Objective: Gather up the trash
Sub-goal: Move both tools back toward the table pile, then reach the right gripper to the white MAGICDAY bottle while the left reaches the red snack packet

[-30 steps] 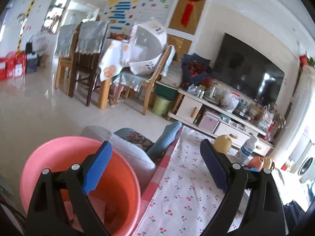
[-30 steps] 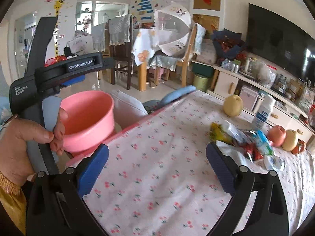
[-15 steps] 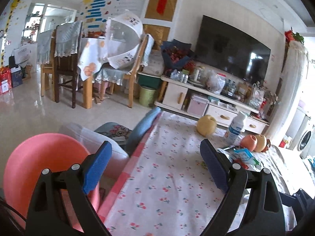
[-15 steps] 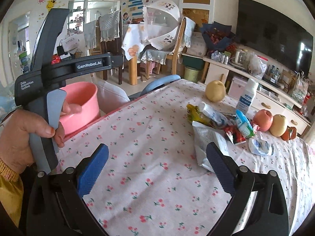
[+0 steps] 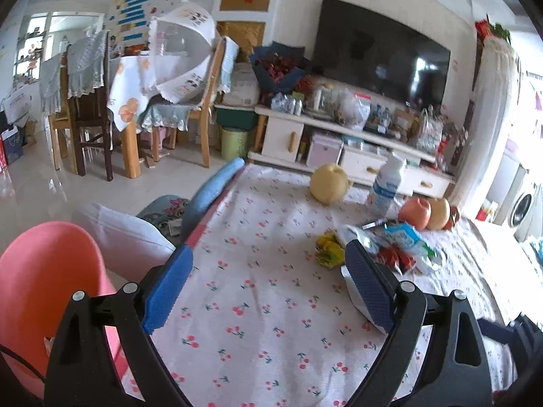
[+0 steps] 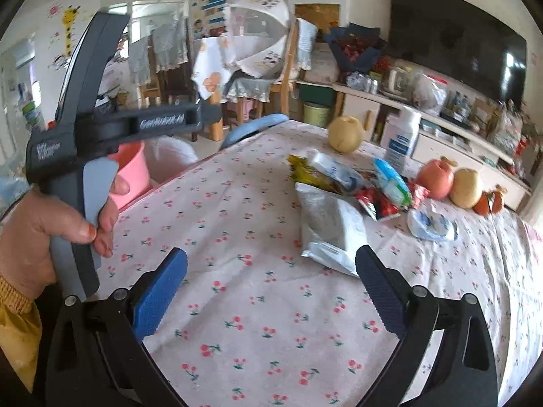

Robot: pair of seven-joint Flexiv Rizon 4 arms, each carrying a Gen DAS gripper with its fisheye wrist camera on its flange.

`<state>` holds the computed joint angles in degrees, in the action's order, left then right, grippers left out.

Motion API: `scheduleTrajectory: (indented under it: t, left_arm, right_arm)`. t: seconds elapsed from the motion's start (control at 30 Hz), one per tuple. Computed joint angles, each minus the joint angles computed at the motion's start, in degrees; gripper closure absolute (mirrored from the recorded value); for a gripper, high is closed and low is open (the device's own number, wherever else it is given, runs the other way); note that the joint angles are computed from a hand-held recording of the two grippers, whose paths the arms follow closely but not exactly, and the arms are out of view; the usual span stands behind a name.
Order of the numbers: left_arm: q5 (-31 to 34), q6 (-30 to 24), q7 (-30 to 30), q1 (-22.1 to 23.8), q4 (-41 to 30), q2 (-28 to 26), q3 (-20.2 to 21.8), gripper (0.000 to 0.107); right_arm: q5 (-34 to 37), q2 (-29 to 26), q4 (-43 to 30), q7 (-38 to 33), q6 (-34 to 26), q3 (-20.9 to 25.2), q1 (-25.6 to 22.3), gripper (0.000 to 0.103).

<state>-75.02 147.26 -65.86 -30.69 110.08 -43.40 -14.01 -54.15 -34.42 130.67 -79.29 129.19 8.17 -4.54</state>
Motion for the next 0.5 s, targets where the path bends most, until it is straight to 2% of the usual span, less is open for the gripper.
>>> scheduleTrajectory:
  t: [0.2, 0.37, 0.5]
  left_arm:
    - [1.1, -2.2, 1.1, -0.3, -3.3, -1.5, -0.4, 0.015]
    - [0.4, -4.3, 3.9, -0.2, -7.0, -3.1, -1.0, 0.015]
    - [-2.2, -4.6, 10.8, -0.6, -12.5, -5.3, -2.0, 0.015]
  right_arm:
    - [-0.7, -1.2, -3.9, 5.2, -1.8, -0.7, -2.9, 0.005]
    - [-5.1, -3.7, -9.5, 12.8, -3.8, -0.8, -7.1, 0.005]
    - [-13.7, -6.9, -16.4, 24.9, -5.8, -0.5, -11.6, 0.005]
